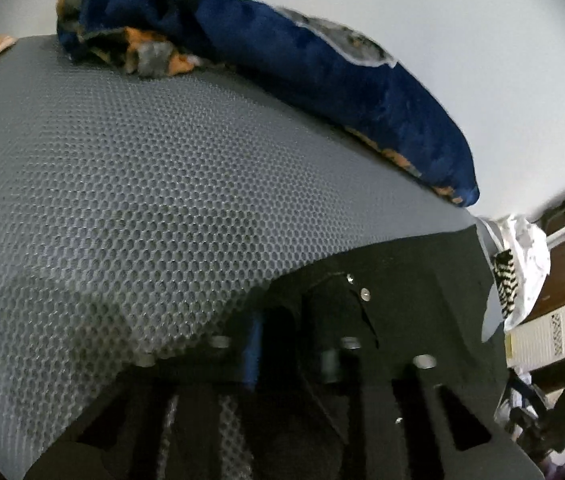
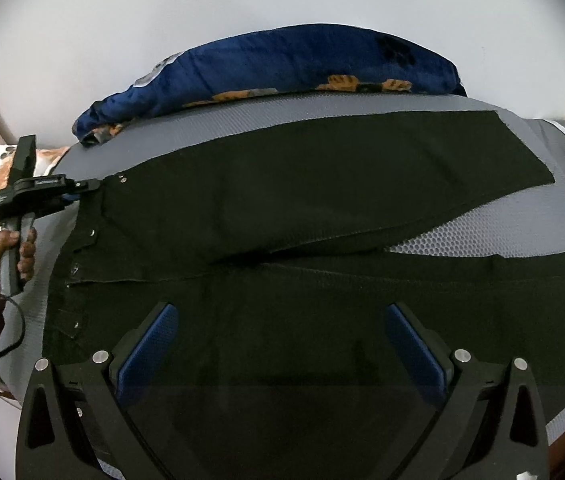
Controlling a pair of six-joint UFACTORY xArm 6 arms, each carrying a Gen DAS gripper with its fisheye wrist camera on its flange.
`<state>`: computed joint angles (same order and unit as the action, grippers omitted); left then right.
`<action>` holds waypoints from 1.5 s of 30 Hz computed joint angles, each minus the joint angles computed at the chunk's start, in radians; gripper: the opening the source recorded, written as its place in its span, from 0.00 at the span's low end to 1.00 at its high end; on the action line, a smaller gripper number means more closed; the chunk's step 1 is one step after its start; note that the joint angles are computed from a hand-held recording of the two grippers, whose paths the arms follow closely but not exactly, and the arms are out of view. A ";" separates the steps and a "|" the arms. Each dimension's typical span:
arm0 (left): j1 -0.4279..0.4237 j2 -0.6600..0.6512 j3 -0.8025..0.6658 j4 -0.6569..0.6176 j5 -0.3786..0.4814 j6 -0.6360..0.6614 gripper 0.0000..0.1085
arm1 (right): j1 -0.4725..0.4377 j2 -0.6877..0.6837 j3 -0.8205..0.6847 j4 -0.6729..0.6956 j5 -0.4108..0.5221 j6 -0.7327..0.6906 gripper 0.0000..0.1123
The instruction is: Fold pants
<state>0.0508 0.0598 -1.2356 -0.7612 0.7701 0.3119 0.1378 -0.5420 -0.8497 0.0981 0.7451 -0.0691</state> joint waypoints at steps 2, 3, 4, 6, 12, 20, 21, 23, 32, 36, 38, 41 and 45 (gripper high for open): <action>-0.033 -0.044 0.038 0.099 -0.049 -0.031 0.14 | -0.002 0.003 -0.001 0.005 -0.001 0.002 0.92; -0.051 -0.038 0.022 0.149 -0.061 -0.062 0.14 | -0.002 0.003 -0.001 0.005 -0.004 0.004 0.92; -0.064 -0.057 0.037 0.178 -0.077 -0.076 0.13 | -0.002 0.004 -0.001 0.003 -0.009 0.007 0.92; -0.077 -0.100 0.064 0.207 -0.106 -0.075 0.13 | -0.003 0.007 -0.004 0.005 -0.018 0.002 0.92; -0.169 -0.290 0.190 0.319 -0.261 -0.182 0.13 | -0.050 0.092 -0.096 0.226 -0.027 -0.169 0.92; -0.320 -0.461 0.303 0.575 -0.330 -0.456 0.13 | -0.231 0.610 -0.723 0.617 0.405 -0.179 0.70; -0.338 -0.486 0.325 0.610 -0.328 -0.498 0.13 | -0.243 0.690 -0.819 0.635 0.457 -0.140 0.66; -0.354 -0.517 0.354 0.634 -0.324 -0.543 0.13 | -0.245 0.801 -0.958 0.628 0.532 -0.093 0.64; -0.409 -0.608 0.429 0.672 -0.292 -0.685 0.13 | -0.217 1.053 -1.248 0.605 0.666 0.094 0.10; -0.417 -0.633 0.443 0.711 -0.275 -0.747 0.13 | -0.224 0.884 -1.002 0.609 0.563 0.016 0.07; -0.416 -0.658 0.460 0.727 -0.264 -0.772 0.13 | -0.245 0.785 -0.873 0.643 0.534 -0.026 0.07; -0.415 -0.710 0.494 0.717 -0.236 -0.799 0.13 | -0.271 0.594 -0.647 0.655 0.498 -0.100 0.07; -0.449 -0.803 0.550 0.791 -0.166 -0.896 0.13 | -0.368 0.384 -0.394 0.734 0.548 -0.154 0.07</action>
<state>-0.3986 -0.7433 -0.6859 0.0297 0.6038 -0.5837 -0.2301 -0.1583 -1.2433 0.8322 1.2928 -0.2230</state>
